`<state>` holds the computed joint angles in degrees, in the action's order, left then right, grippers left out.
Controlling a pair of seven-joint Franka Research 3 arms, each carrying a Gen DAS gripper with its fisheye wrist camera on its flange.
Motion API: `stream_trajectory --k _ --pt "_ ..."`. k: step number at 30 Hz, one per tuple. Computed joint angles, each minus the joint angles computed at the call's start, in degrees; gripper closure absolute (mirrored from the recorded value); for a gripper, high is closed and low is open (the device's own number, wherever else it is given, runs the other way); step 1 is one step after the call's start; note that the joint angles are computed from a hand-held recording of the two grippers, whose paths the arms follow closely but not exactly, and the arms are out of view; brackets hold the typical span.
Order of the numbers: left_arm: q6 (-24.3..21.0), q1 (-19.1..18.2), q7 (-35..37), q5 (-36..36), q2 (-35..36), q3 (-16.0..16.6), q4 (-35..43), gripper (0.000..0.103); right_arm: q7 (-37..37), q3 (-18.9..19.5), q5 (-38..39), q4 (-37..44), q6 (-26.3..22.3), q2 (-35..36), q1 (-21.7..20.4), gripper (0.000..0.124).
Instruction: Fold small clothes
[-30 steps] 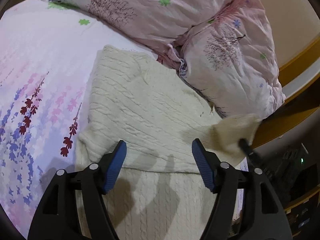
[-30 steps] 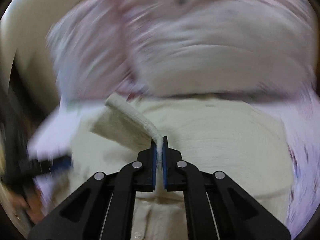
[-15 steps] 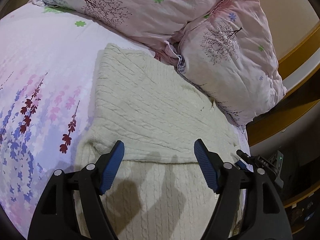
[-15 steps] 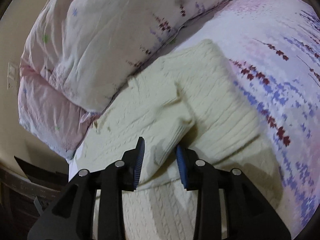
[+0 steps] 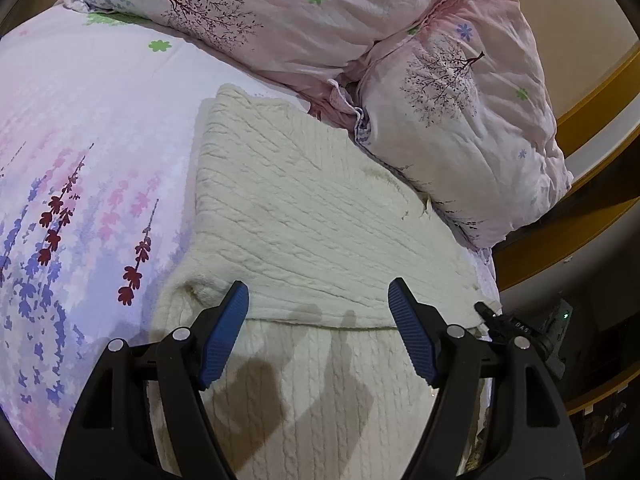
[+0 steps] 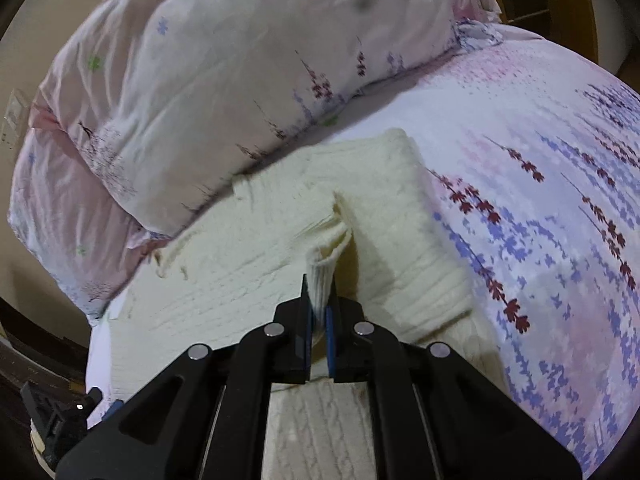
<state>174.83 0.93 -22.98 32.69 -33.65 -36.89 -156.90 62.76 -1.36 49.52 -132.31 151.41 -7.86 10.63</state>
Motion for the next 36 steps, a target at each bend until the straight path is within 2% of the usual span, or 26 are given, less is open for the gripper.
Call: stream_trajectory --k 2,4,6,8,10,14,17,20,24,26,28,31,34,36 --pt "-0.4 -0.2 0.0 0.0 0.2 0.1 0.1 0.030 5.2 0.7 -6.3 0.7 -1.4 1.3 -0.8 0.119" --pt "-1.0 -1.0 0.4 -0.1 0.1 0.7 0.1 0.030 5.8 1.1 -8.7 0.9 -1.1 1.2 -0.8 0.114" --pt "-1.7 -3.5 1.4 -0.4 -0.7 2.2 -0.4 0.030 5.1 0.6 -9.4 0.7 -2.8 0.0 -0.9 0.097" --pt "-3.3 -6.4 2.7 -0.9 -2.2 3.8 -1.3 0.030 1.5 -0.7 -6.9 -0.4 -3.6 -2.4 -0.9 0.076" --pt "-6.2 -10.7 4.5 -1.9 -4.8 5.8 -2.8 0.030 -2.1 -2.0 -5.1 -1.3 -5.0 -4.4 -1.0 0.073" --pt "-13.2 -20.3 6.5 -5.7 -11.4 8.5 -6.7 0.030 -9.1 -5.6 -4.1 -2.7 -13.3 -8.5 -3.1 0.071" --pt "-16.5 -25.9 6.0 -8.2 -15.4 8.6 -9.2 0.030 -11.6 -7.1 -5.8 -4.4 -17.4 -11.1 -5.8 0.071" --pt "-17.9 -29.7 3.4 -10.1 -18.0 7.0 -10.8 0.030 -13.5 -8.8 -7.3 -6.0 -22.3 -13.4 -8.5 0.071" --pt "-15.8 -31.1 -0.7 -10.2 -17.8 4.3 -11.3 0.034 -14.5 -9.9 -9.0 -7.5 -27.2 -15.0 -11.5 0.077" --pt "-15.3 -30.8 -2.7 -9.3 -17.6 2.5 -10.8 0.036 -15.0 -10.4 -9.7 -8.1 -29.8 -15.5 -12.7 0.085" --pt "-11.7 -29.6 -5.0 -8.2 -16.9 1.1 -10.9 0.040 -15.5 -10.6 -9.8 -8.4 -32.4 -15.7 -13.4 0.089" --pt "-12.3 -28.7 -6.6 -6.7 -15.6 -1.0 -9.2 0.041 -17.1 -10.6 -9.9 -9.7 -35.3 -17.0 -14.4 0.092" --pt "-8.7 -27.0 -9.8 -5.3 -15.1 -2.9 -9.1 0.044 -18.3 -10.9 -10.1 -10.6 -37.7 -18.1 -15.1 0.099" --pt "-9.1 -26.8 -10.7 -4.8 -14.8 -3.8 -8.4 0.045 -18.7 -11.5 -10.1 -10.7 -40.4 -18.2 -15.8 0.101"
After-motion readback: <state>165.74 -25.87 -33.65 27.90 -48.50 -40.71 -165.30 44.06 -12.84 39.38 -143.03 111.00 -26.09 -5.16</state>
